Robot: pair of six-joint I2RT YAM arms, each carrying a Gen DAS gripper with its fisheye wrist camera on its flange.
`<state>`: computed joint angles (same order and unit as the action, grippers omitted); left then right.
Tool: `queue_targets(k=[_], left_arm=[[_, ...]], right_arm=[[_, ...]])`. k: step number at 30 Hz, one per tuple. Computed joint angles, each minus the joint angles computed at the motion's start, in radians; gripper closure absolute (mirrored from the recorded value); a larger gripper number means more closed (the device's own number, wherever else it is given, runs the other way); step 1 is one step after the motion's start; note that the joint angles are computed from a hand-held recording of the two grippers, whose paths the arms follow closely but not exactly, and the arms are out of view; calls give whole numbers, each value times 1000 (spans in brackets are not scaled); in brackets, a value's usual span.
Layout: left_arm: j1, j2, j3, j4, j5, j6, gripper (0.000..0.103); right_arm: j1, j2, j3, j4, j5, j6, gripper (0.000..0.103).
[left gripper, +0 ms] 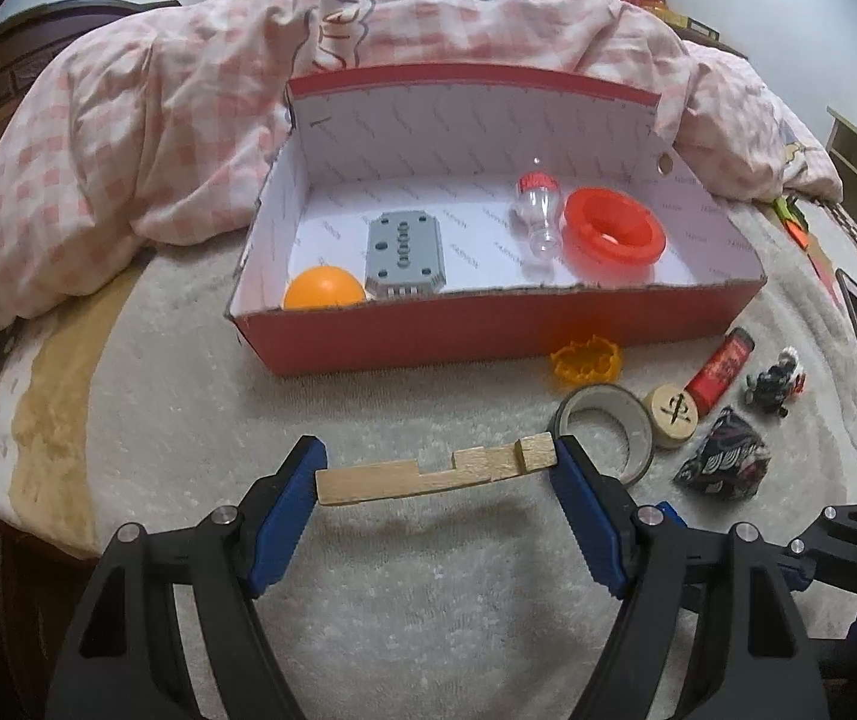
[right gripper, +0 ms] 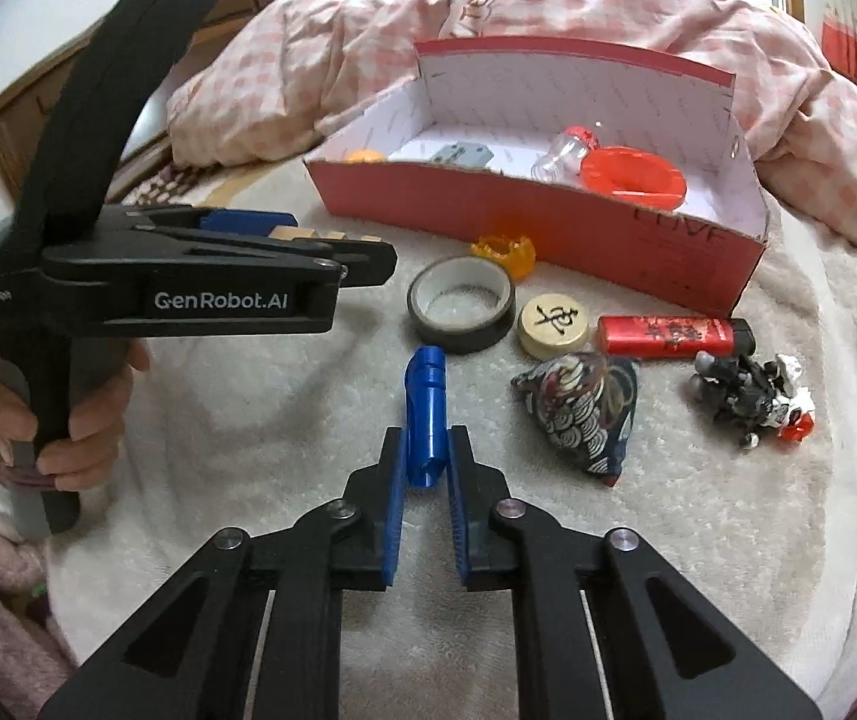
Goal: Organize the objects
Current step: 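Close the left gripper on the wooden stick while the right gripper holds the blue marker, then carry the wooden stick toward the box with the left gripper while the right gripper holds the marker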
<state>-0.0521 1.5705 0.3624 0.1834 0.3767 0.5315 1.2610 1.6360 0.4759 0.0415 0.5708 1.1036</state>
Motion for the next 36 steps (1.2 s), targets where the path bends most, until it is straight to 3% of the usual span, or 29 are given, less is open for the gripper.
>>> queue_targets(k=[12,22,36], left_arm=[[-66,-121,24,-58,-11,-60,26],[-107,-134,77,-68,-9,-130,26],[-115,-68,162,-63,3,-162,26]], right_arm=[[-30,-112,-32,-13,39,-38,89],[-97,-265,-50,-120,101,-79,89],[-216,-351,-62,-147,97,-144,89]])
